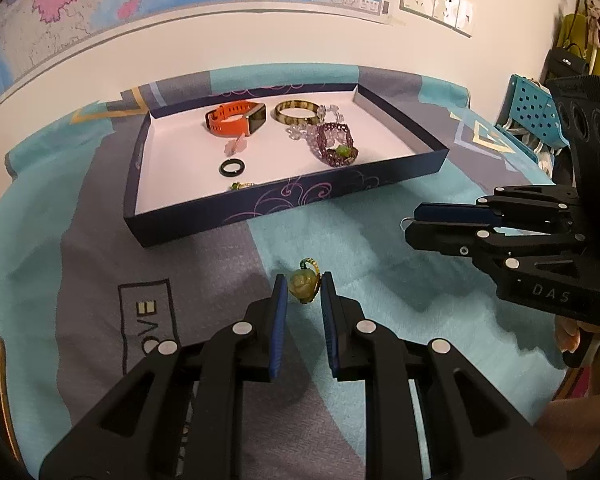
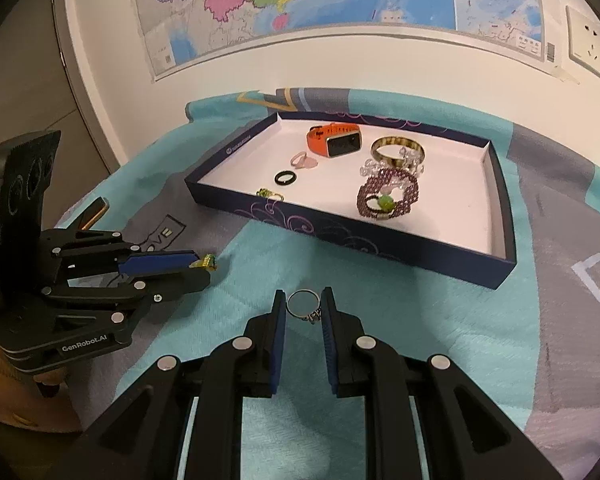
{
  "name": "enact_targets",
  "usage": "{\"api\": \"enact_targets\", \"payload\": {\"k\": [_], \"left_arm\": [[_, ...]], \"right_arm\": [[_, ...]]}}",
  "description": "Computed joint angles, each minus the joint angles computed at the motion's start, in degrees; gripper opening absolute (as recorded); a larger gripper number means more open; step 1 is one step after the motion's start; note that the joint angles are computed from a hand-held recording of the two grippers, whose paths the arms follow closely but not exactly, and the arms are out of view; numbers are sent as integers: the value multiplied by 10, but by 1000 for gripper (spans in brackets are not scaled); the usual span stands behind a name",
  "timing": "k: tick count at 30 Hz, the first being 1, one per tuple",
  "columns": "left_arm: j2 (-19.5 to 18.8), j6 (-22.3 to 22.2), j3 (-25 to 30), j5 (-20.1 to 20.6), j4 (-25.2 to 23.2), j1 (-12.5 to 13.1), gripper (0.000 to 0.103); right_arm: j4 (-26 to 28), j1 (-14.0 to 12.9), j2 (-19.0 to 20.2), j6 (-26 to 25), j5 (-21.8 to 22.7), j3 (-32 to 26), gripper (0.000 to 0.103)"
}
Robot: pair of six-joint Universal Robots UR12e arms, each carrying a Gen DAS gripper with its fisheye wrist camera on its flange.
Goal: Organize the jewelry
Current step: 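Carry the pendant with the left gripper while the right carries the silver ring toward the box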
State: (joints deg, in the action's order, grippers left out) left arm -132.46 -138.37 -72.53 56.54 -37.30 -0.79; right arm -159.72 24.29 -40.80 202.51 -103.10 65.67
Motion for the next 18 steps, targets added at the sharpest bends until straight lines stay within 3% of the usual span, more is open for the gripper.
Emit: {"api": "enact_targets", "payload": {"k": [18], "left_arm": [[1, -15, 2, -15, 38, 2, 17]], "right_arm": [[-16, -2, 0, -11, -8, -4, 16]]}}
